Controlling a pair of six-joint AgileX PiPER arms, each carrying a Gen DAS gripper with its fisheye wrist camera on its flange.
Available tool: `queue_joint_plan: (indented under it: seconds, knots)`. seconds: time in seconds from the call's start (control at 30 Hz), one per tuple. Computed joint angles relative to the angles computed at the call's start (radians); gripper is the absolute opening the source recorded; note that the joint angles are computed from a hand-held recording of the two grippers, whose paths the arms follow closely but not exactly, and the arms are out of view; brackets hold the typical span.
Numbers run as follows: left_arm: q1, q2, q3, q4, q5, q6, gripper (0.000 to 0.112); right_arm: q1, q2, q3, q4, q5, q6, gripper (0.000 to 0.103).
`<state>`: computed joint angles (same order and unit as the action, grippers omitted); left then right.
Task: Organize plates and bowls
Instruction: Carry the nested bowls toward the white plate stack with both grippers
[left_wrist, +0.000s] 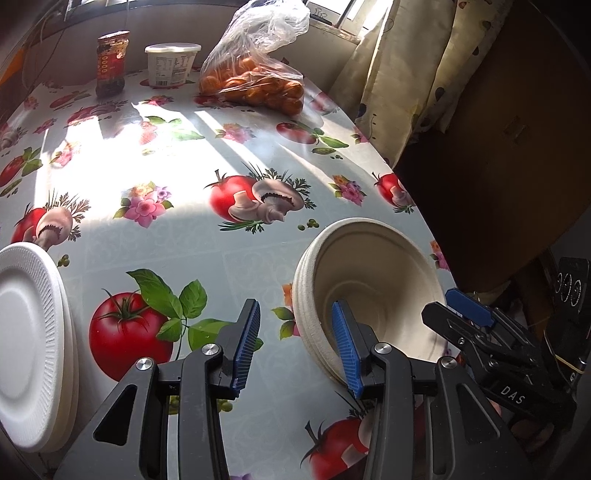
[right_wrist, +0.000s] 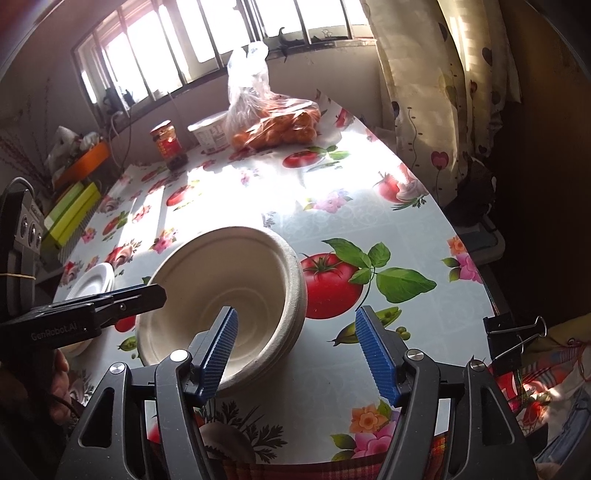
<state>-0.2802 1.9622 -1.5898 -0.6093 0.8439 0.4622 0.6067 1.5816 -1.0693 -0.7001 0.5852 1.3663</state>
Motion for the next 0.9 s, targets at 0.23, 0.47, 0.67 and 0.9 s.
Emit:
queue_joint_plan:
  seconds: [0.23,0.47,0.67,0.9]
  knots:
    - [-0.007,0.012,-0.012,0.015,0.006,-0.019,0.042,-0.009,0.015,-0.013,0.032,-0.006,-0.026,0.067]
    - [-0.018,0.012,-0.009,0.028,-0.006,-0.024,0.042,-0.033,0.023,-0.005,0.068,-0.055,-0.058,0.062]
    - [-0.018,0.012,-0.01,0.018,-0.003,-0.015,0.033,-0.034,0.031,-0.007,0.083,-0.066,-0.061,0.048]
    - [-0.02,0.013,-0.013,0.017,0.001,-0.019,0.018,-0.032,0.032,-0.004,0.083,-0.074,-0.06,0.036]
